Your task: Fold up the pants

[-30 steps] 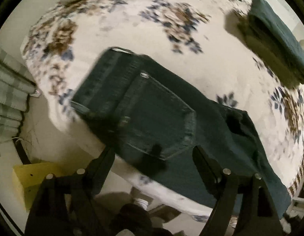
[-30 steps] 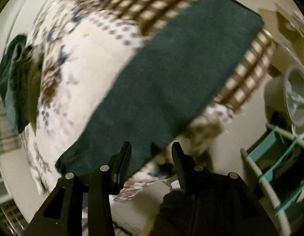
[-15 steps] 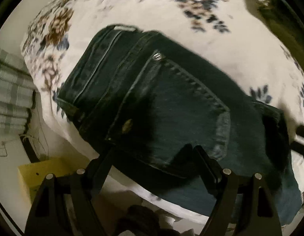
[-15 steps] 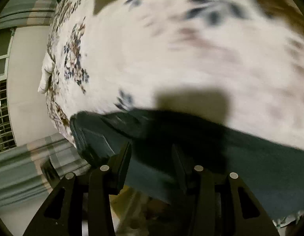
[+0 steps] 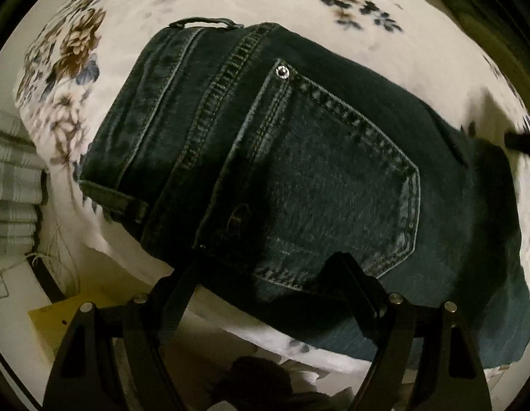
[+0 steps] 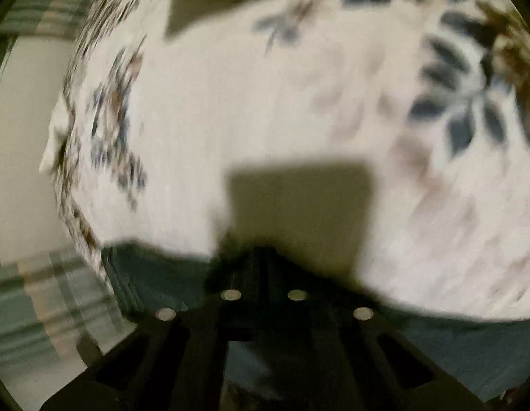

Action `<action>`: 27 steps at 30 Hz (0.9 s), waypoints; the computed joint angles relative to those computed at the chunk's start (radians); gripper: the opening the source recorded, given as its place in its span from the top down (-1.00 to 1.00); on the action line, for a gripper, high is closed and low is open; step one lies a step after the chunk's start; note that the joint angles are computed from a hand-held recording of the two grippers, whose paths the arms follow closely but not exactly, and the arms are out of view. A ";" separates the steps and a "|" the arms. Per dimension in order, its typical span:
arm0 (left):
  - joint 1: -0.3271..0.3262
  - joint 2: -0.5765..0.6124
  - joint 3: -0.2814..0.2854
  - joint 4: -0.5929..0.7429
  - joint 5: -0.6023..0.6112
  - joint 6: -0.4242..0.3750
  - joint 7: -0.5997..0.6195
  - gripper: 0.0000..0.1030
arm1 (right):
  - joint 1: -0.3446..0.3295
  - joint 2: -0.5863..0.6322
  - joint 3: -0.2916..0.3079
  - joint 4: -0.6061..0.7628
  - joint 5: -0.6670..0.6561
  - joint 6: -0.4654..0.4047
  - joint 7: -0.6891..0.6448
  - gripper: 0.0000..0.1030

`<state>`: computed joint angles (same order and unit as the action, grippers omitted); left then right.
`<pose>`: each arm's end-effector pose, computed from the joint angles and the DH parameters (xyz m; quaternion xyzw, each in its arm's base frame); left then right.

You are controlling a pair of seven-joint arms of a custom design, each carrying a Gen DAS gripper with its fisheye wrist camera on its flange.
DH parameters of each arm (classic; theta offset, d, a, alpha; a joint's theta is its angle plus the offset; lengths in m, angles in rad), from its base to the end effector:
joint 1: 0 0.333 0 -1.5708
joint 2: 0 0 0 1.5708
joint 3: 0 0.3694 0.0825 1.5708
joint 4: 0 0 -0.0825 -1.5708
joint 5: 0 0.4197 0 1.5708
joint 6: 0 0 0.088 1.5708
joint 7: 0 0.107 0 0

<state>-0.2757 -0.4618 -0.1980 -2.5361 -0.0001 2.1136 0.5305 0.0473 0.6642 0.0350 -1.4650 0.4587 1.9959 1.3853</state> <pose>0.3634 -0.1898 0.4631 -0.8801 0.4724 -0.0140 0.0444 0.7645 0.0850 0.3090 -0.7037 0.6752 0.1897 0.1132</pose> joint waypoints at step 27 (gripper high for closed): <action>-0.064 0.110 -0.066 0.243 0.016 -0.050 0.058 -0.56 | -0.262 -0.399 -0.140 -0.502 0.302 0.087 -0.189 -0.35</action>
<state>-0.3394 -0.3521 -0.2637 -2.2930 0.0155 2.0634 0.5885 -0.2146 0.2656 -0.1050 -1.9666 0.7610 2.0833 1.1961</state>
